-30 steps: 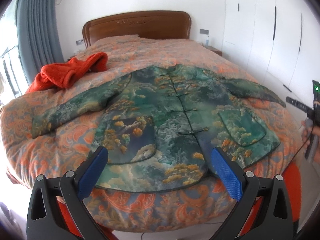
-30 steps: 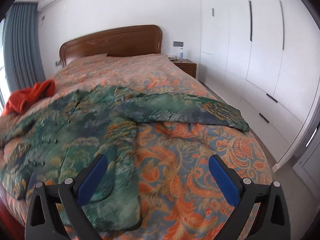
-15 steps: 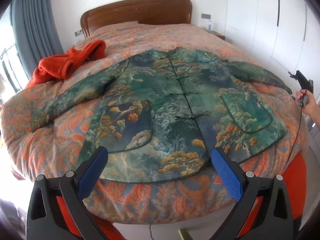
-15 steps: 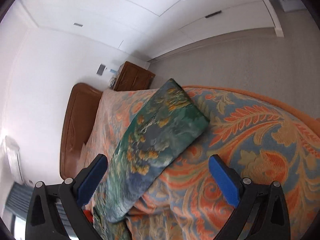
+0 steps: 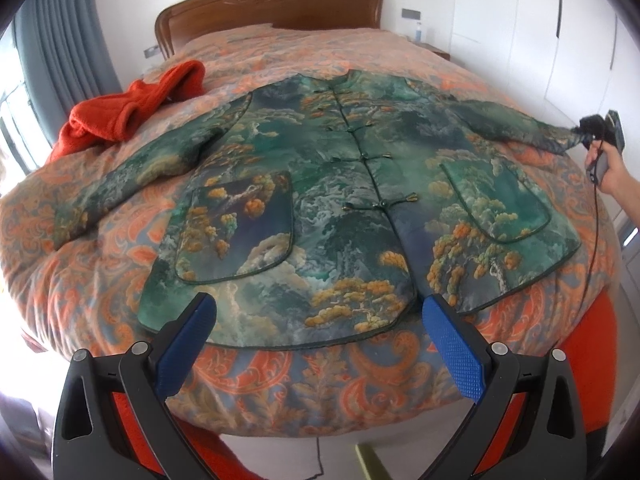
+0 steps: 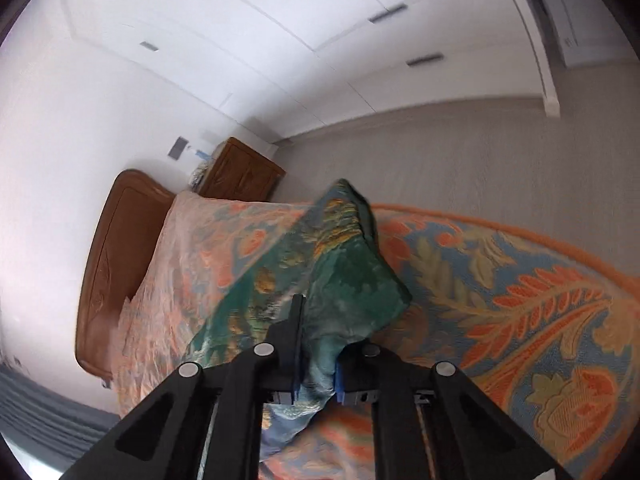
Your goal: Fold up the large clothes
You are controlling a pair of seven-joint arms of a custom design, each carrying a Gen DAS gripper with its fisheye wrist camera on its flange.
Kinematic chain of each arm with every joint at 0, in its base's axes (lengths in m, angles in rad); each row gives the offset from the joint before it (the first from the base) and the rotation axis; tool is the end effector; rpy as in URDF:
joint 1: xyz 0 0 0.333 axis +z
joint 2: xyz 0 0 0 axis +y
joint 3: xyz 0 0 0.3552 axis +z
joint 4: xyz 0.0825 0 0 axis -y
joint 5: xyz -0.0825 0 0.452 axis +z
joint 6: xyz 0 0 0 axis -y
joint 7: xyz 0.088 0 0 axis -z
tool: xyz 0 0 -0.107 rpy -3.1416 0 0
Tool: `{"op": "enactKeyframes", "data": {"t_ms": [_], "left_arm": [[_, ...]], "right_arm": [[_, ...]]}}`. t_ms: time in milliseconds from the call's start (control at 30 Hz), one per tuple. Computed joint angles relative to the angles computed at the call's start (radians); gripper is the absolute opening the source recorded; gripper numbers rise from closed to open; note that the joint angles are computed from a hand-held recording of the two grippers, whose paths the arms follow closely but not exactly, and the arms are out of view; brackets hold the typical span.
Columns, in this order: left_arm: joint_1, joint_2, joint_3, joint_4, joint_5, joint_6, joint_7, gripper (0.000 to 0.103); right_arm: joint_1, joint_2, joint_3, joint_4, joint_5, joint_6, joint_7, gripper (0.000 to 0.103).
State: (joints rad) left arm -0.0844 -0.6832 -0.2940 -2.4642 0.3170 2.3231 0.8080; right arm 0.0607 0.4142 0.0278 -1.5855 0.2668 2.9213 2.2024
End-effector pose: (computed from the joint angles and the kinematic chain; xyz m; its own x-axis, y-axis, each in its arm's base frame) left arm 0.4010 -0.1748 0.5890 0.2557 -0.9653 -0.0528 -0.7600 -0.1670 -0.6281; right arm 0.8000 0.0505 0.5153 -0.3820 -0.6547 -0.6523 -0.4773 0.7442 -0.4673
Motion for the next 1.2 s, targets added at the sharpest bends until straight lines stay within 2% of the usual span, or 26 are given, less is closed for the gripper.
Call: {"op": "enactKeyframes", "data": {"t_ms": [33,167,267,367,567,767,833,933,967,1000,1067,1100,1200], "left_arm": [[-0.002,0.001,0.004,-0.002,-0.004,0.004,0.002,0.103],[-0.004,-0.004,0.017,-0.013,-0.017,0.032,0.007,0.103],[0.004,-0.03,0.008,-0.026,-0.009,0.051,0.0,0.103],[0.012,-0.069,0.003,-0.047,-0.003,0.054,-0.011,0.103],[0.023,-0.142,0.01,-0.095,-0.012,0.024,-0.022,0.103],[0.038,-0.201,0.01,-0.135,-0.018,-0.012,-0.038,0.103],[0.04,-0.205,0.014,-0.142,-0.024,-0.019,-0.042,0.103],[0.042,-0.197,0.016,-0.144,-0.029,-0.021,-0.043,0.103],[0.042,-0.193,0.017,-0.143,-0.029,-0.019,-0.042,0.103],[0.042,-0.183,0.017,-0.139,-0.029,-0.014,-0.039,0.103],[0.04,-0.161,0.025,-0.13,-0.033,0.002,-0.029,0.103],[0.038,-0.146,0.032,-0.123,-0.039,0.011,-0.022,0.103],[0.026,-0.099,0.071,-0.101,-0.072,0.074,0.016,0.103]], "right_arm": [[0.0,-0.007,0.014,0.01,-0.012,0.011,-0.037,0.011],[-0.025,-0.023,0.15,0.079,0.048,0.058,-0.249,0.011],[0.027,-0.005,0.191,0.162,0.05,0.054,-0.358,0.011],[0.103,0.041,0.217,0.259,0.048,0.013,-0.429,0.011],[0.294,0.191,0.18,0.46,-0.028,-0.16,-0.474,0.011],[0.42,0.365,0.12,0.675,-0.11,-0.364,-0.475,0.011],[0.451,0.363,0.091,0.655,-0.141,-0.385,-0.451,0.012],[0.459,0.344,0.075,0.598,-0.17,-0.386,-0.437,0.016],[0.454,0.314,0.081,0.55,-0.167,-0.396,-0.443,0.027],[0.448,0.308,0.094,0.538,-0.164,-0.396,-0.454,0.044],[0.431,0.307,0.125,0.527,-0.137,-0.426,-0.489,0.065],[0.412,0.293,0.155,0.495,-0.107,-0.404,-0.528,0.068],[0.372,0.222,0.212,0.374,-0.021,-0.352,-0.624,0.068]]}}
